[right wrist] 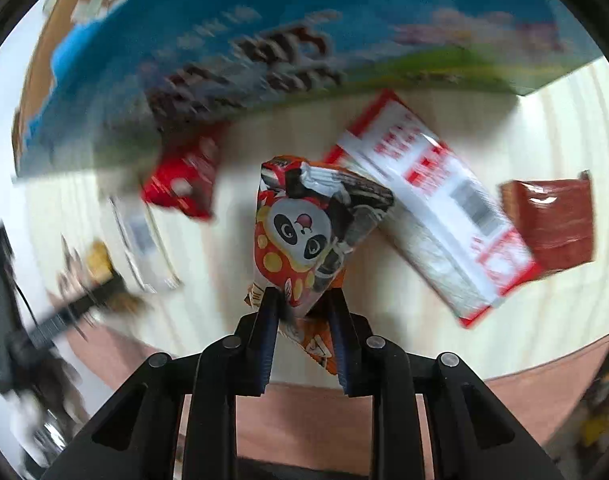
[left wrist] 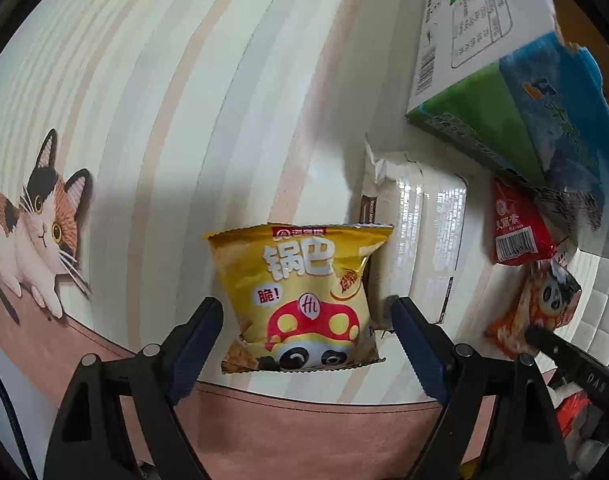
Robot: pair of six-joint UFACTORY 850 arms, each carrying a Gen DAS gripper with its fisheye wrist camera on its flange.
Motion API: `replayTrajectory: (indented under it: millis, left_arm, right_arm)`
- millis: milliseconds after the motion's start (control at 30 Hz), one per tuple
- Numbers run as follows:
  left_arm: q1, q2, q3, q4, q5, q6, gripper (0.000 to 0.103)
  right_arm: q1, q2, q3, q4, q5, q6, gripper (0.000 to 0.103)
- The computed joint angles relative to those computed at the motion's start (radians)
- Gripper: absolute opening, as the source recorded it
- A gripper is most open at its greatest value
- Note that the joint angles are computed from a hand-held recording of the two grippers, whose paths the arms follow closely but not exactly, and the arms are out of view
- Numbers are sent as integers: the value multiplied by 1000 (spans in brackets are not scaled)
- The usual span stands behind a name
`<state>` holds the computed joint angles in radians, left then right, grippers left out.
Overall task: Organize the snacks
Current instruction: 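Grasp the yellow chip bag with left tool while right tool grasps the panda-print packet, then carry both packets into the box and open both tools to release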
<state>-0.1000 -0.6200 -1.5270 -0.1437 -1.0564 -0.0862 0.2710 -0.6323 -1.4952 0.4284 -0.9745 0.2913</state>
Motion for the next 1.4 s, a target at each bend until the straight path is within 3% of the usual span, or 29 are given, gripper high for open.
replayTrajectory:
  millis: [67, 133, 167, 200, 633, 900, 933, 967, 1000, 1267, 1400]
  left_arm:
    - [-9, -5, -3, -3, 2, 1, 86]
    - [-11, -7, -10, -5, -1, 6, 86]
    - [-13, -13, -17, -9, -5, 10, 86]
    - [-15, -25, -35, -14, -11, 9, 86]
    - [-6, -6, -9, -11, 17, 44, 84]
    - [9, 7, 19, 42, 24, 27, 83]
    - [11, 7, 21, 43, 29, 27, 80]
    - [8, 5, 19, 42, 30, 30, 65]
    - [5, -7, 9, 43, 25, 36, 58]
    - [-18, 21, 44, 96, 65, 20, 47]
    - [-15, 47, 73, 88, 68, 23, 46]
  right_arm:
    - [-2, 3, 1, -35, -33, 10, 38]
    - [-3, 14, 5, -55, -32, 32, 83]
    - [-2, 26, 14, -60, -9, 43, 86]
    - [0, 38, 24, -55, 20, 55, 86]
    - [58, -71, -79, -123, 11, 250, 85]
    - [101, -100, -102, -188, 5, 292, 68]
    - [110, -104, -107, -199, 6, 301, 64]
    - [116, -106, -111, -218, 6, 310, 62]
    - [124, -109, -118, -241, 2, 318, 56]
    - [157, -60, -47, -227, 48, 300, 48]
    - [148, -17, 21, -145, 89, 250, 46]
